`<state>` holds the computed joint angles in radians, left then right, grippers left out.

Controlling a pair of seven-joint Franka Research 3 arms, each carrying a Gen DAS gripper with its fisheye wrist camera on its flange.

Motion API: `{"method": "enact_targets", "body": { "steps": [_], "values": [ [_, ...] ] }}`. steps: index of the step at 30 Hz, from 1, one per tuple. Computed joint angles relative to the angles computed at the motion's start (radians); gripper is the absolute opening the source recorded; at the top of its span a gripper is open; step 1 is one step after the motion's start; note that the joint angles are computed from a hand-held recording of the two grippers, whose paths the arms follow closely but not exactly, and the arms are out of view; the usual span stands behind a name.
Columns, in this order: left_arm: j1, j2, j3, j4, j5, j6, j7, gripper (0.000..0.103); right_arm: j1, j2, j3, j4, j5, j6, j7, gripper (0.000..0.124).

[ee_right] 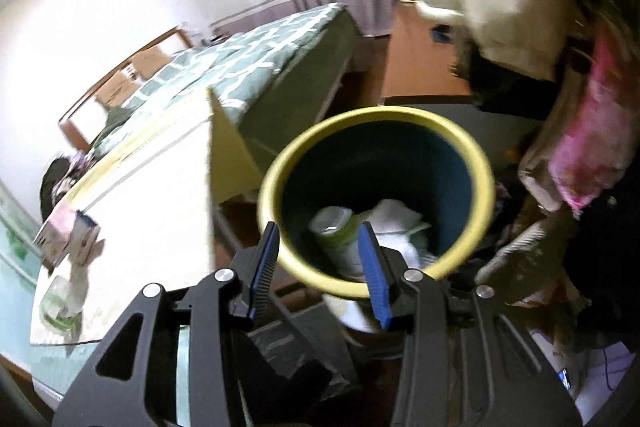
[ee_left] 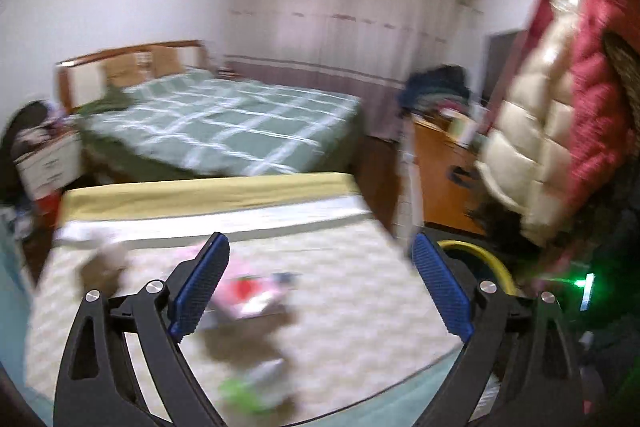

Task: Collect trash
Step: 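Grasp the pink strawberry milk carton with the right tool and lift it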

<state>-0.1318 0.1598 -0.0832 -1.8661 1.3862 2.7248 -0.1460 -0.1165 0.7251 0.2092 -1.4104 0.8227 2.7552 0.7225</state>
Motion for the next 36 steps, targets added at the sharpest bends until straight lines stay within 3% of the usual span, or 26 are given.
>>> {"method": "enact_targets", "body": {
  "steps": [3, 6, 15, 23, 26, 32, 36],
  "values": [
    [0.02, -0.115, 0.005, -0.135, 0.033, -0.064, -0.078, 0.092, 0.01, -0.027, 0.025, -0.028, 0.008, -0.005, -0.038, 0.039],
    [0.071, -0.211, -0.006, -0.253, 0.044, -0.078, -0.134, 0.092, 0.037, -0.051, 0.04, -0.054, 0.012, -0.014, -0.075, 0.039],
    [0.197, -0.317, -0.019, -0.409, 0.112, 0.006, -0.24, 0.092, 0.14, -0.126, 0.07, -0.126, 0.039, -0.065, -0.205, 0.043],
    [0.23, -0.323, -0.024, -0.445, 0.129, 0.026, -0.303, 0.092, 0.194, -0.139, 0.087, -0.109, 0.117, -0.137, -0.343, 0.064],
    [0.237, -0.313, -0.021, -0.445, 0.143, 0.043, -0.325, 0.092, 0.223, -0.119, 0.073, -0.074, 0.109, -0.151, -0.351, 0.067],
    [0.234, -0.294, -0.019, -0.432, 0.164, 0.063, -0.331, 0.092, 0.28, -0.041, 0.035, 0.033, 0.013, -0.175, -0.265, 0.068],
    [0.229, -0.273, -0.017, -0.414, 0.162, 0.072, -0.322, 0.092, 0.281, -0.008, 0.047, 0.075, -0.018, -0.189, -0.244, 0.068]
  ]
}}
